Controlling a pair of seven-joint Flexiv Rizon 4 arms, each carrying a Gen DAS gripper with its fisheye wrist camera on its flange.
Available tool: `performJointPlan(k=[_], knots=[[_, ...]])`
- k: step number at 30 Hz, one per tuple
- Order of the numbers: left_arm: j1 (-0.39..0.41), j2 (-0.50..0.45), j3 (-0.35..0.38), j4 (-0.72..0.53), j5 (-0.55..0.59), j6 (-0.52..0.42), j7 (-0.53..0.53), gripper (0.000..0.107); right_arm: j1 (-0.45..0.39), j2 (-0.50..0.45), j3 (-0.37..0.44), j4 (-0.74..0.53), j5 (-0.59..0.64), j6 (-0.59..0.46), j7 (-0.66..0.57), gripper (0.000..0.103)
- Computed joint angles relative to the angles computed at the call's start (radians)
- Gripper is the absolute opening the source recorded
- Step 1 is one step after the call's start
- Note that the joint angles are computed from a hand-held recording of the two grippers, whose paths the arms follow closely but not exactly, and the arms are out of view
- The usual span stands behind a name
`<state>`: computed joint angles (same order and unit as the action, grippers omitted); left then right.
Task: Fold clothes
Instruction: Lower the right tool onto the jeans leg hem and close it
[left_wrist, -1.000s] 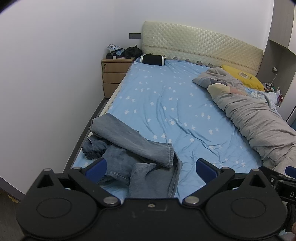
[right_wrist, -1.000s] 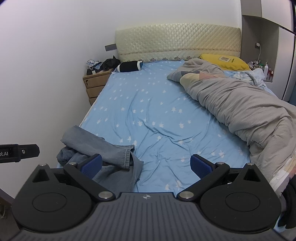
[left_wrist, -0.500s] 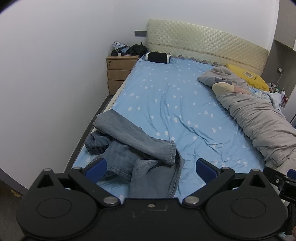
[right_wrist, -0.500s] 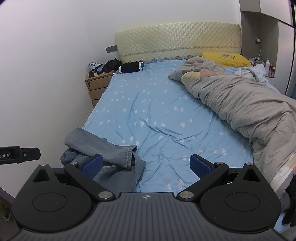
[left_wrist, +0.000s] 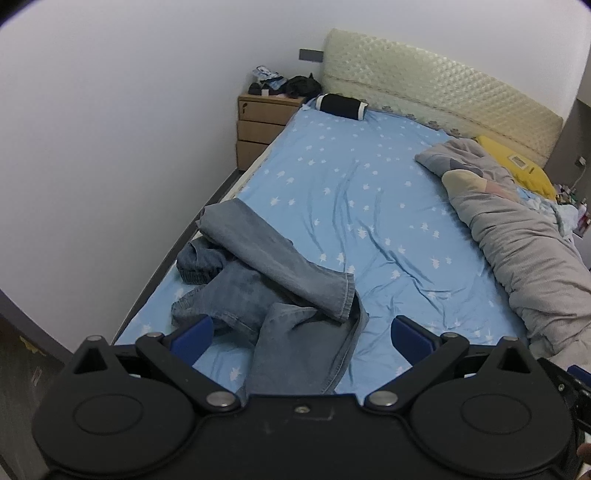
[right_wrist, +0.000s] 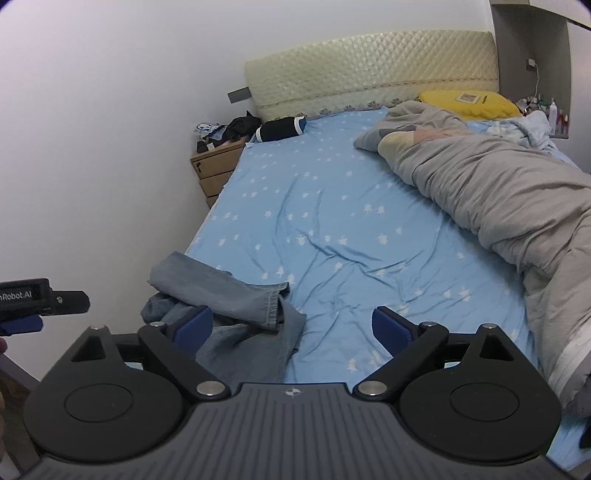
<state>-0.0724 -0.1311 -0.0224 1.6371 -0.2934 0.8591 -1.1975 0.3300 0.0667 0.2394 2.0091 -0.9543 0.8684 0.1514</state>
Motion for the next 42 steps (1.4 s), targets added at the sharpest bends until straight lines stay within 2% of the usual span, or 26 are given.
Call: performJointPlan(k=[4,7,10,12,16,19,25,29,34,38,42], knots=[[-0.016,0.001,0.001,-0.007,0.046,0.001,-0.078,0.103,-0.028,0.024,-0.014,0.043,0.003,0.091,-0.024,0.095],[-0.024,-0.002,0.002,-0.017,0.067,-0.004,-0.147,0.103,-0.058,0.041,-0.025,0.077,0.017,0.183,-0.045,0.087],[-0.023,-0.003,0.003,-0.021,0.062,-0.007,-0.200,0.103,-0.090,0.046,-0.035,0.108,0.039,0.300,-0.062,0.084],[-0.022,-0.004,0.004,-0.024,0.063,-0.008,-0.233,0.103,-0.101,0.036,-0.037,0.115,0.066,0.352,-0.095,0.073],[-0.019,-0.009,0.010,-0.044,0.098,-0.009,-0.276,0.103,-0.105,-0.009,-0.043,0.112,0.140,0.443,-0.159,0.069],[-0.008,-0.026,0.012,-0.062,0.105,-0.014,-0.285,0.103,-0.095,-0.064,-0.056,0.087,0.212,0.518,-0.206,0.060],[0.036,-0.120,0.006,-0.148,0.048,-0.056,-0.263,0.103,-0.044,-0.195,-0.100,-0.012,0.294,0.510,-0.214,0.060],[0.070,-0.224,-0.002,-0.262,0.014,-0.098,-0.238,0.103,-0.011,-0.316,-0.098,-0.125,0.471,0.478,-0.286,0.060],[0.112,-0.379,-0.011,-0.451,-0.011,-0.181,-0.223,0.103,0.061,-0.483,-0.175,-0.255,0.596,0.527,-0.175,0.061],[0.136,-0.509,-0.009,-0.622,-0.001,-0.274,-0.226,0.103,0.093,-0.616,-0.213,-0.390,0.650,0.447,-0.116,0.061],[0.143,-0.613,0.003,-0.776,0.038,-0.336,-0.227,0.102,0.085,-0.730,-0.209,-0.519,0.697,0.345,-0.104,0.064]])
